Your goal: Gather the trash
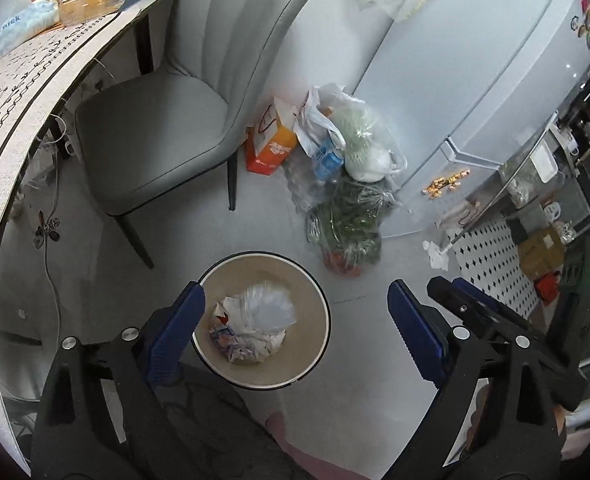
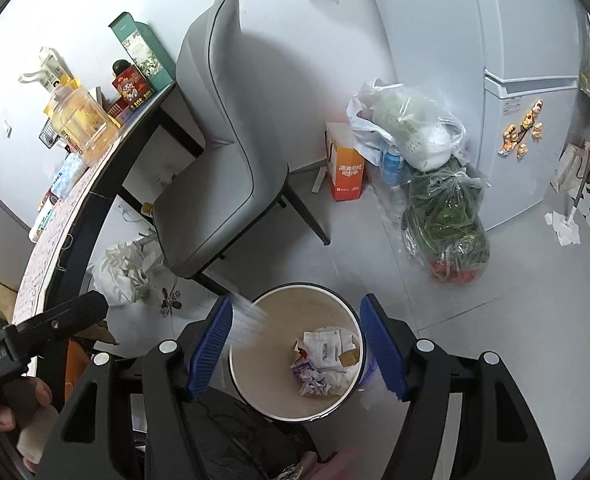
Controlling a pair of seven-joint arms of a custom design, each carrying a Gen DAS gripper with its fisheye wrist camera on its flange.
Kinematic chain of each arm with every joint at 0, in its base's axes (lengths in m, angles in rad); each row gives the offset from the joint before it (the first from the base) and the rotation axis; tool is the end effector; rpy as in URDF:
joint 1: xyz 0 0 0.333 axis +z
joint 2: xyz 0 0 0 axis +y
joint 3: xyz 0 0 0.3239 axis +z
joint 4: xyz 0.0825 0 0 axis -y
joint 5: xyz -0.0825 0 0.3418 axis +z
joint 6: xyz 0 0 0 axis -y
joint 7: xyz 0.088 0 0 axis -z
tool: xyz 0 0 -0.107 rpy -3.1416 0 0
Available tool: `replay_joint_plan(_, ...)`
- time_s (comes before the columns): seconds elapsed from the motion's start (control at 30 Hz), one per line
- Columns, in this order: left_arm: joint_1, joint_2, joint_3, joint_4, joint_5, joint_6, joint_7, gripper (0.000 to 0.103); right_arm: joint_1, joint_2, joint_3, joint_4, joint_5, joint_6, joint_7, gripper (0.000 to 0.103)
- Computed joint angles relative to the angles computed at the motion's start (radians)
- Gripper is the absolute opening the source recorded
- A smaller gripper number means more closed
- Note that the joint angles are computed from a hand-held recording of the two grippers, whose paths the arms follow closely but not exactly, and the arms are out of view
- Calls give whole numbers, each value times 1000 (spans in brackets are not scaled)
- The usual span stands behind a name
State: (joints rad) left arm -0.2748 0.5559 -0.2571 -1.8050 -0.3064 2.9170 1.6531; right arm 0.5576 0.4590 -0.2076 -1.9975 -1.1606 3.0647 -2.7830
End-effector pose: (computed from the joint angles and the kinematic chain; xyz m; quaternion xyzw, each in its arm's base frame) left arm 0.5985 -0.3001 0.3407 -0.5820 0.7550 -0.3005 0.0315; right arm 0.5281 0.2813 0.3051 -0.5240 0.7834 -0.1441 0.3016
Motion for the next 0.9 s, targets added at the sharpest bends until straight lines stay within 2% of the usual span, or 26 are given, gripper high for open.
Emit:
replay_joint_plan(0.1,-2,-14,17,-13,5,-4,-15,96,3,-1,-1,2,-5,0,2,68)
replay_joint_plan(0.23,25,-59,17,-64,-2,31,-11,97,2,5,10,12,13,3,-18,71)
replay_joint_plan(0.6,147,-183,-61,-211,-129,142,75,97,42,-12,18,54,39,-13,-77,85)
replay_joint_plan(0.7,178,-215,-87,-244,-167,176,107,97,40,-22,37,65,54,-29,-105,89)
replay_joint_plan(0.9,275,-282,-182,-315,-285,237,217,97,29,-26,101,97,135,-85,-215,93)
